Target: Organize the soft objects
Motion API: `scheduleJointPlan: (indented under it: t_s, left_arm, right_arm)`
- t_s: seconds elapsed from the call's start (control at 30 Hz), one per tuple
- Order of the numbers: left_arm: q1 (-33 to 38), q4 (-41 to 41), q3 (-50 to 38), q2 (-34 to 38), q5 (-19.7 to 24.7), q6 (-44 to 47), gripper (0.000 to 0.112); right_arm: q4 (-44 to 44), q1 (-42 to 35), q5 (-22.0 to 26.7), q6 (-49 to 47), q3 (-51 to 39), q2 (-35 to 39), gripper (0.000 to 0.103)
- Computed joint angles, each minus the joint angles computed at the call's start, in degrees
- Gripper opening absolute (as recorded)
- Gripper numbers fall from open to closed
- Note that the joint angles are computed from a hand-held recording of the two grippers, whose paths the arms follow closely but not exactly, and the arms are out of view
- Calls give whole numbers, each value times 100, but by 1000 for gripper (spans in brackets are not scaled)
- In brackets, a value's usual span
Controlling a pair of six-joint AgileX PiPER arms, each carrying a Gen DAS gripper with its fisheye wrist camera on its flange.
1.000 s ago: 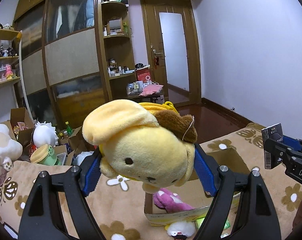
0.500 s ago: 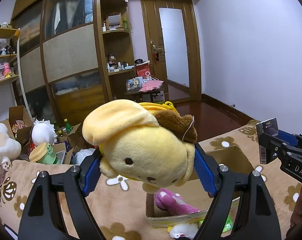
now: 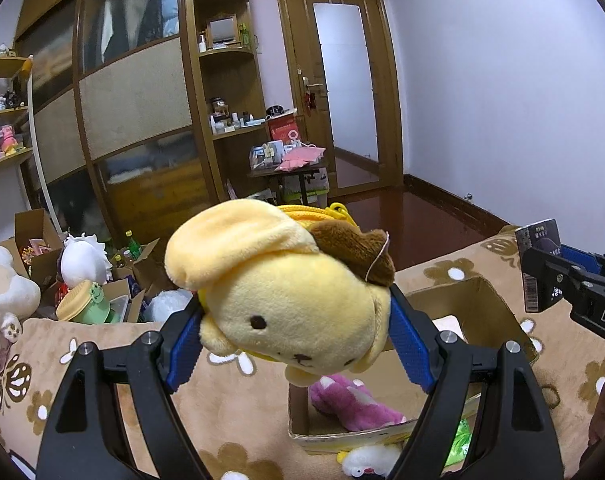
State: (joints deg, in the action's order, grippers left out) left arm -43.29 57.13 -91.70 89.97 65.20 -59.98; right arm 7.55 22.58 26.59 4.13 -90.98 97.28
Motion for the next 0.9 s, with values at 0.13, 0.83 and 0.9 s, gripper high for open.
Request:
scheduleJointPlan:
  t_s: [0.13, 0.83, 0.9]
  left_arm:
    - [73, -79, 25, 32, -77, 57, 82]
    - [734, -1312, 130, 324, -606, 515, 82]
    - [787, -1386, 136, 353, -639, 564, 82]
  right_arm:
    - [4, 31, -11, -36, -23, 66, 50]
    - [669, 65, 105, -660, -161, 506, 50]
    - [817, 38, 118, -765, -163, 539, 50]
